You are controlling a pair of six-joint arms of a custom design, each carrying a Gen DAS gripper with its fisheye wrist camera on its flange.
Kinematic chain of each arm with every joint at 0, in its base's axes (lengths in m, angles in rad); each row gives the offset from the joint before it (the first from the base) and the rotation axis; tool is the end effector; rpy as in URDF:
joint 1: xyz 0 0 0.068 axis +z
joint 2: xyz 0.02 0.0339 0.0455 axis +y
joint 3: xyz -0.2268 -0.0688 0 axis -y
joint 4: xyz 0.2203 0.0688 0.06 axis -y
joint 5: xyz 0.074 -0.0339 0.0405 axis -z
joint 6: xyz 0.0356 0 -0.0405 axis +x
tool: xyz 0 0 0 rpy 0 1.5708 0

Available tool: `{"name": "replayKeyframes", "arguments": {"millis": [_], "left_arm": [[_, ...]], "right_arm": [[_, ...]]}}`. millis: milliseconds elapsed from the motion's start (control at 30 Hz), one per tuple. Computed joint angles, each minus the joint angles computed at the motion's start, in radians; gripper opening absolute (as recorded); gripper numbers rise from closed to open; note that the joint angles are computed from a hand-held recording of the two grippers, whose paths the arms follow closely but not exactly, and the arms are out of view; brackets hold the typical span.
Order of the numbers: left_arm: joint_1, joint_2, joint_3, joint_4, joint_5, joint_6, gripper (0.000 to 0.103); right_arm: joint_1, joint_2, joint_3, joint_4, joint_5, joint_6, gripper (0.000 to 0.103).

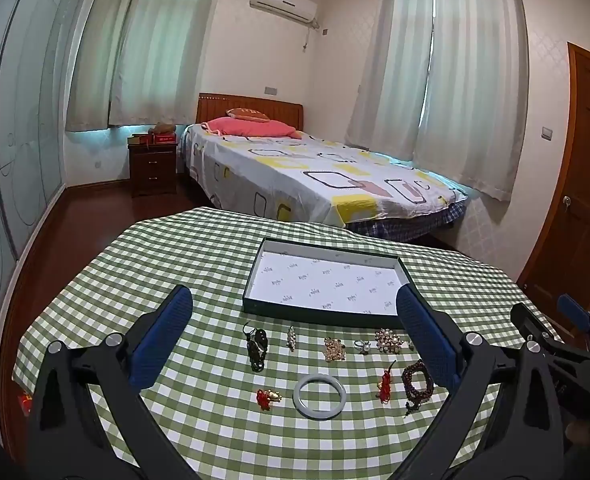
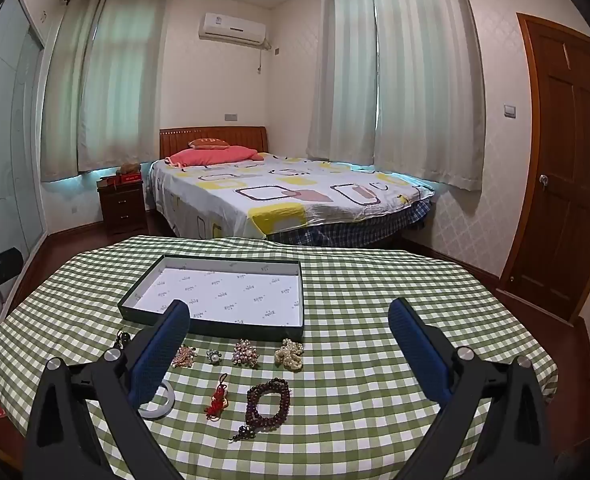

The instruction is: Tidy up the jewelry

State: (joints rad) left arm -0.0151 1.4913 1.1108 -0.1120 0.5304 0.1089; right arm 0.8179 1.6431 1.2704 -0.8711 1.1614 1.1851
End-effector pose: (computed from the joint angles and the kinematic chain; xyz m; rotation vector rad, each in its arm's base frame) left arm 0.3208 -0.0229 0.2640 0.4478 1.9741 -0.4860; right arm 0.2233 0.1905 0.2319 0.5693 1.8979 -0.4230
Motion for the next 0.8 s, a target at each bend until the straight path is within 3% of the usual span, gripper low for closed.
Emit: {"name": "replayKeyframes", "arguments": {"millis": [800], "left_arm": [[0.003,-0.003,0.002,0.001,-0.006,0.008,0.099]], "right_arm": [[0.010,-0.001,0.008,-0.024,0.015,0.023,0.097]]}}
